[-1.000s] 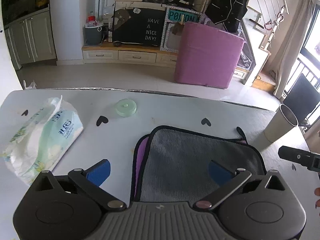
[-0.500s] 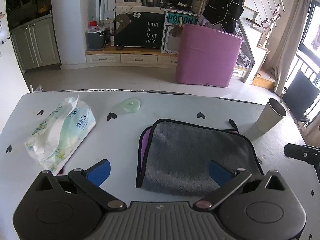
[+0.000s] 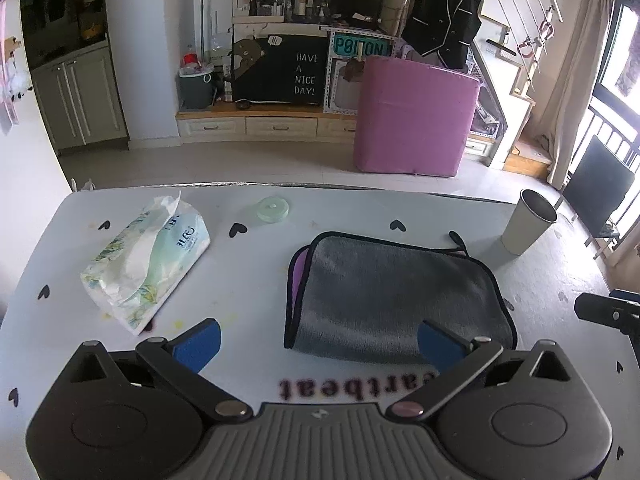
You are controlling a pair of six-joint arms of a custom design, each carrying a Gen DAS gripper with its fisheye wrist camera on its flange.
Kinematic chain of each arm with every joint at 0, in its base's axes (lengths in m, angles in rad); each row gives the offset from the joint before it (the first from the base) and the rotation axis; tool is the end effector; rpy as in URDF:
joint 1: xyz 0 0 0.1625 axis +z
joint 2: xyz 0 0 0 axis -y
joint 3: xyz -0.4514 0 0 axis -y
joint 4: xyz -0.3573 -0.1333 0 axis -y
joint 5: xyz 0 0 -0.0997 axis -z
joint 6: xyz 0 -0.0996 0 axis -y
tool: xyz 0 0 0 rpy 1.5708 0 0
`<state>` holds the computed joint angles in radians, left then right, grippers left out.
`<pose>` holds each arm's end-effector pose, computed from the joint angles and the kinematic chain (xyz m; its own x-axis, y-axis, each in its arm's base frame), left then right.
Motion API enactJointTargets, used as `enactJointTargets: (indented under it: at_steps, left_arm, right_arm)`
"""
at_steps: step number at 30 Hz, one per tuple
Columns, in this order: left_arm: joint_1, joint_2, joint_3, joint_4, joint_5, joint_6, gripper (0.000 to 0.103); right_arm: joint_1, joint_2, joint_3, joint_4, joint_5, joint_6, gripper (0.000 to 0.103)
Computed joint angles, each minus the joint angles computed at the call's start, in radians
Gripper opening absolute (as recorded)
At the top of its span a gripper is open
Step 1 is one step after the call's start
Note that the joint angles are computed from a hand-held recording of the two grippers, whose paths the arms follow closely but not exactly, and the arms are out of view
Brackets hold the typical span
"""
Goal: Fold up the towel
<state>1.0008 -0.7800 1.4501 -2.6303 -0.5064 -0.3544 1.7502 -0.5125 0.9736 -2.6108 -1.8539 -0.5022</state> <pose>-0.1984 -0.7180 0.2512 -0.7242 -0.2870 -0.6270 0.2643 0.7243 -0.6368 0.2553 -0.8167 0.1994 -0.7801 -0.4148 0.4683 -0.5988 0.7118 -0.3670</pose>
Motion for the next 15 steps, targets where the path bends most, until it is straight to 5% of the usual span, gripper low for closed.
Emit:
enactJointTargets:
  at_steps: [15]
  left_arm:
    - [-0.065, -0.052, 0.095, 0.040, 0.029, -0.091, 0.103]
  right_arm:
    - [0.009, -0.122, 0.186, -0.098, 0.014, -0.012, 0.103]
